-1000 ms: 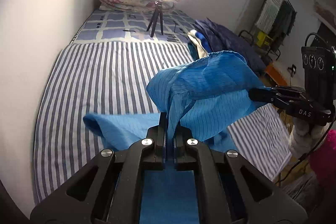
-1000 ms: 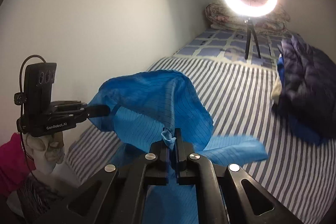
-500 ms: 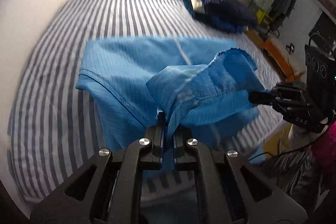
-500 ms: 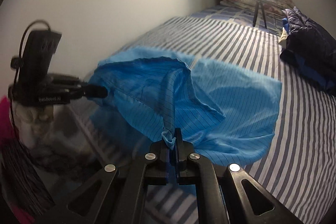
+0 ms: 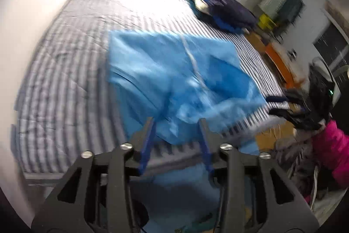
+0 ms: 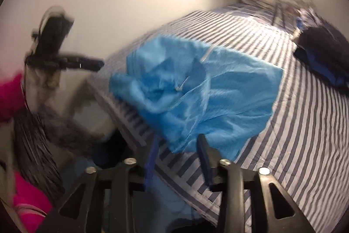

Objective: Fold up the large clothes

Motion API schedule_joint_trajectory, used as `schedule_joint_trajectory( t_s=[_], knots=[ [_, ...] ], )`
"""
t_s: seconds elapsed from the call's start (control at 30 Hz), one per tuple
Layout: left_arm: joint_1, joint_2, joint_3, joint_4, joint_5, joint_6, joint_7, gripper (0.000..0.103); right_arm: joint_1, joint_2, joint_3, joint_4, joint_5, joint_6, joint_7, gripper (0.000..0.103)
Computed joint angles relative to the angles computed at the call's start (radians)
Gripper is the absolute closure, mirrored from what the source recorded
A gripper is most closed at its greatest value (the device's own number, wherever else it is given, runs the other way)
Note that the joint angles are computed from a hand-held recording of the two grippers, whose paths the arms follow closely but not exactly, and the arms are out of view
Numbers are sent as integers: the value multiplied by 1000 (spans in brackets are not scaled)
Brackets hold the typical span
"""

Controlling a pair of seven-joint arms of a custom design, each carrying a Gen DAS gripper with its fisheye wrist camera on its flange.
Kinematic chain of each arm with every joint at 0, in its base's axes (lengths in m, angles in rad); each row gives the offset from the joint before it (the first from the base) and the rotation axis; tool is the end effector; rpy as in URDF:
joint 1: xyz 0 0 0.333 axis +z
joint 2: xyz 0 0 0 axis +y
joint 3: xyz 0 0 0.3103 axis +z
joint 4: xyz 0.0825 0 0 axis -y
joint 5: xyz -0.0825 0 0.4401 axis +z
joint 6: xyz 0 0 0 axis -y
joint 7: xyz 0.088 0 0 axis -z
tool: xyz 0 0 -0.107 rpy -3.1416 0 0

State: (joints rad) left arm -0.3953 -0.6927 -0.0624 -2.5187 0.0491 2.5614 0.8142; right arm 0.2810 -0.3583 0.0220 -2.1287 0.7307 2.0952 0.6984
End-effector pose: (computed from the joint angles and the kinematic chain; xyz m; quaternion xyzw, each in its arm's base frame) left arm 0.4014 -0.2020 0.5722 -0.7415 0.5658 -0.3453 0.1040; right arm 0.5018 0.1921 0.5847 -0.8801 0.3054 0.0256 0.3627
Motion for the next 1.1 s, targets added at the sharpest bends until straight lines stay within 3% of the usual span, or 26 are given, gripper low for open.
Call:
schedule_joint_trajectory(
  t_s=[0.1, 0.23, 0.27, 0.3, 0.37, 0.4, 0.47, 0.53, 0.6, 0.67, 0.77, 0.83, 0.9, 1.03, 1.1],
  knots=[
    [61, -9, 13, -21, -17, 18, -99, 52, -13, 81, -10, 73, 45, -17, 127, 49],
    [101, 37, 60, -22, -53, 64, -163, 52, -2, 126, 2, 115, 106, 13, 176, 49],
    [94, 55, 77, -19, -70, 79, -158, 52, 3, 136, 8, 125, 106, 17, 178, 49],
    [52, 85, 129, -11, -121, 107, -110, 52, 10, 147, 15, 133, 102, 14, 177, 49],
    [44, 128, 147, 12, -157, 89, -74, 52, 18, 154, 37, 130, 43, 26, 188, 51],
    [54, 147, 139, 20, -162, 85, -65, 58, 23, 159, 48, 131, 2, 18, 189, 64],
    [60, 175, 131, 37, -180, 44, -35, 71, 30, 167, 51, 128, -47, -37, 176, 75],
    [94, 197, 83, 60, -155, -51, -51, 72, 34, 166, 65, 108, -131, -87, 179, 75],
    [102, 208, 65, 59, -161, -90, -31, 72, 36, 155, 71, 93, -184, -95, 165, 75],
    [124, 182, 35, 47, -141, -104, -43, 72, 36, 143, 54, 98, -149, -110, 132, 74],
    [167, 125, -14, 43, -53, -99, -97, 72, 26, 138, 4, 141, 12, -133, 67, 69],
    [182, 116, -31, 66, 6, -85, -113, 72, 15, 156, -4, 180, 78, -94, 53, 63],
    [200, 157, -54, 133, 84, -68, -115, 72, 8, 194, 16, 225, 73, 11, 81, 60],
    [207, 311, -58, 285, 150, -33, -86, 72, 18, 361, 57, 379, -61, 159, 199, 65],
    [206, 379, -48, 340, 142, -25, -52, 72, 30, 425, 68, 427, -123, 192, 233, 65]
  ],
)
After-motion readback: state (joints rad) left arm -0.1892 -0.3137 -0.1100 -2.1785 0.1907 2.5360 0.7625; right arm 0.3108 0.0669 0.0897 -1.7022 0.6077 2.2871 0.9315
